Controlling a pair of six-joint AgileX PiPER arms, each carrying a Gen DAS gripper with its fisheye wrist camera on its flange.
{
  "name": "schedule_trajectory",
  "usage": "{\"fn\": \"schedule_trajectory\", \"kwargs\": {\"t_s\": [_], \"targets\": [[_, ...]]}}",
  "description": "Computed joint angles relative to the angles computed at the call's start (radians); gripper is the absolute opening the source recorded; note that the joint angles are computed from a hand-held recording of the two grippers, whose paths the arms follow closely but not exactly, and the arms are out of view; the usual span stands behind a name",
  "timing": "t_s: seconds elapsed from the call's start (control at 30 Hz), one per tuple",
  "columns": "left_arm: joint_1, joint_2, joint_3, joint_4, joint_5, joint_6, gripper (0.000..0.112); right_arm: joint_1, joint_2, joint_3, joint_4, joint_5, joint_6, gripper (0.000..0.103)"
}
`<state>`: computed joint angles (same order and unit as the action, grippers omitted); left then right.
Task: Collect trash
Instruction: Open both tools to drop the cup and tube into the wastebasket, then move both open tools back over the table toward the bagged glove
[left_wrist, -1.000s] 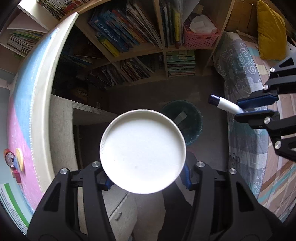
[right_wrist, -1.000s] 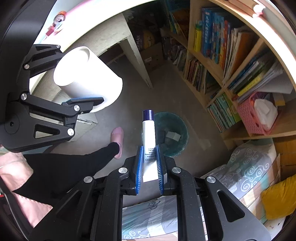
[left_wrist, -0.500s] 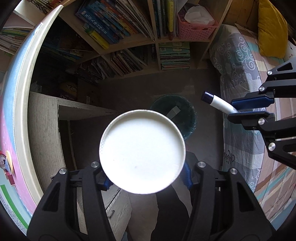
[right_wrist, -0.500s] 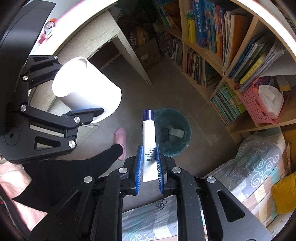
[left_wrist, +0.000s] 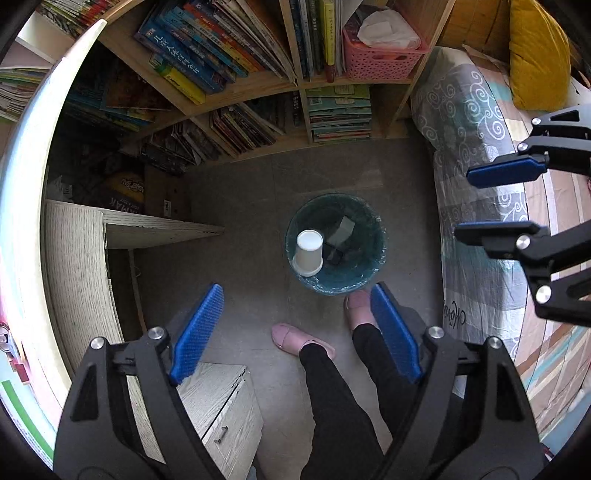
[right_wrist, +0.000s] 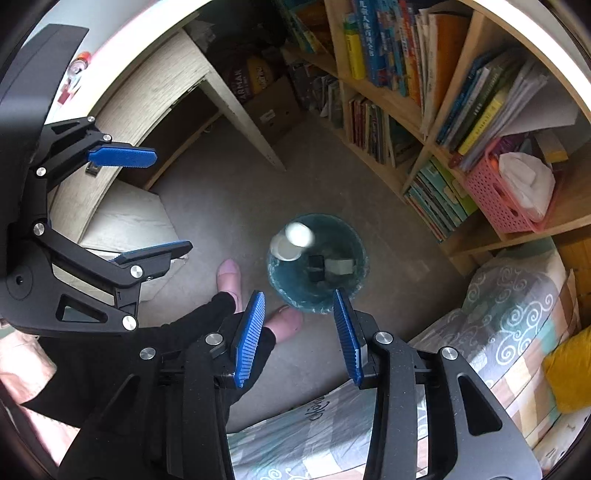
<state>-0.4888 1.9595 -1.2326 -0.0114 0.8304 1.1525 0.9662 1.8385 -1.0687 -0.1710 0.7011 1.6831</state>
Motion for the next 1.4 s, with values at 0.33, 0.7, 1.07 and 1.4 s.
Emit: {"fn": "schedule_trajectory", "kwargs": {"t_s": [0.33, 0.7, 1.07, 1.4], "targets": [[0.016, -0.014, 0.010, -0.007, -0.003, 0.009, 0.080, 0.018, -0.018, 0.005, 0.002, 0.019, 0.021, 0.041], [0.067, -0.032, -0.024, -0.035, 0.040, 0.030, 0.080, 0.009, -0.019, -0.036, 0.000, 0.053, -0.035, 0.043], [0.159, -0.018, -0.176, -0.091, 0.132, 0.047, 0.080, -0.062, 0.022, -0.204, -0.016, 0.175, -0.219, 0.046], [0.257, 0.057, -0.414, -0.157, 0.255, 0.018, 0.088, -0.151, 0.092, -0.391, -0.020, 0.267, -0.412, 0.058]]}}
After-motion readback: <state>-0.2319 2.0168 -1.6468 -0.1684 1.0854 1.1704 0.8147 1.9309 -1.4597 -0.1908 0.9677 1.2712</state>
